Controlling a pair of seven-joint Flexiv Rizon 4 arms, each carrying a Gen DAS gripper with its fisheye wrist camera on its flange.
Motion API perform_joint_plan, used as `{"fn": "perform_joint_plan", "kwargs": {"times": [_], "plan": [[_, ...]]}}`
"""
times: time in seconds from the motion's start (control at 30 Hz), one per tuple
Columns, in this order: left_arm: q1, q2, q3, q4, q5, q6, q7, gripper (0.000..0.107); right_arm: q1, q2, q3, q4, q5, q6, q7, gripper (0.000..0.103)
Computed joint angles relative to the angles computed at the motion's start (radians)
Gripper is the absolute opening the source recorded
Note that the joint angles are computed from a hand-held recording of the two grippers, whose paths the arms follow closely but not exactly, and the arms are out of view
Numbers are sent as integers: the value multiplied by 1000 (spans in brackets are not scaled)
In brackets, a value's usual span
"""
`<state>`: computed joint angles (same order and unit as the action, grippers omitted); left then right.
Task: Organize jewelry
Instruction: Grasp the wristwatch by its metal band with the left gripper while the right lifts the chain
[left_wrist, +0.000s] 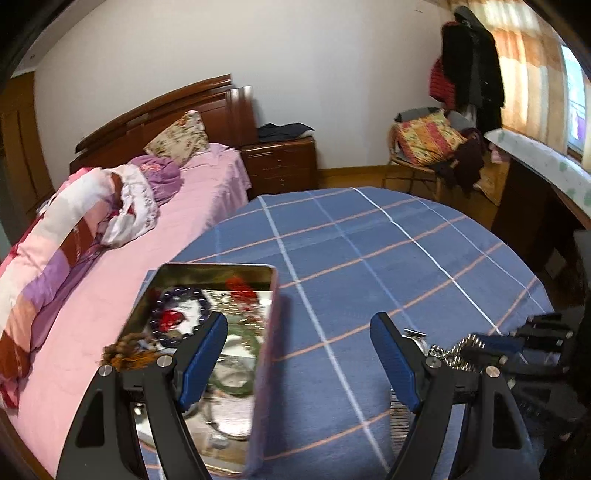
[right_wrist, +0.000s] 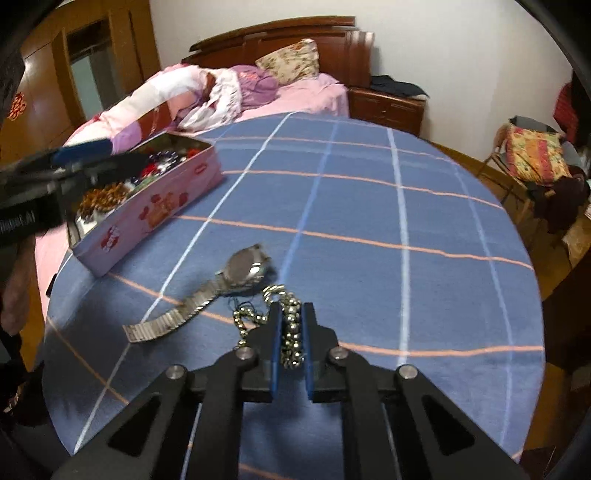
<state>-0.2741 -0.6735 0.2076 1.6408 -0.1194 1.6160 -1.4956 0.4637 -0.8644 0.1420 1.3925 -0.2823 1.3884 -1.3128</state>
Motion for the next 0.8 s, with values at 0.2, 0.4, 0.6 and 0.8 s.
{"fn": "perform_joint_plan", "kwargs": {"times": [0.2, 0.4, 0.6, 0.8], "plan": [[53, -27, -124, -40, 8, -42, 82, 80, 46, 25, -127, 43, -22, 42, 109, 12], [96, -72, -221, -89, -16, -126, 145, 80, 19, 30, -115, 63, -37, 59, 146, 12], [99, -113, -238, -140, -36, -207, 167, 80, -1, 14, -85, 40, -42, 60, 145, 12], [162, -118, -330, -131, -78, -246, 233, 52, -14, 11, -66, 42, -36, 71, 133, 12]]}}
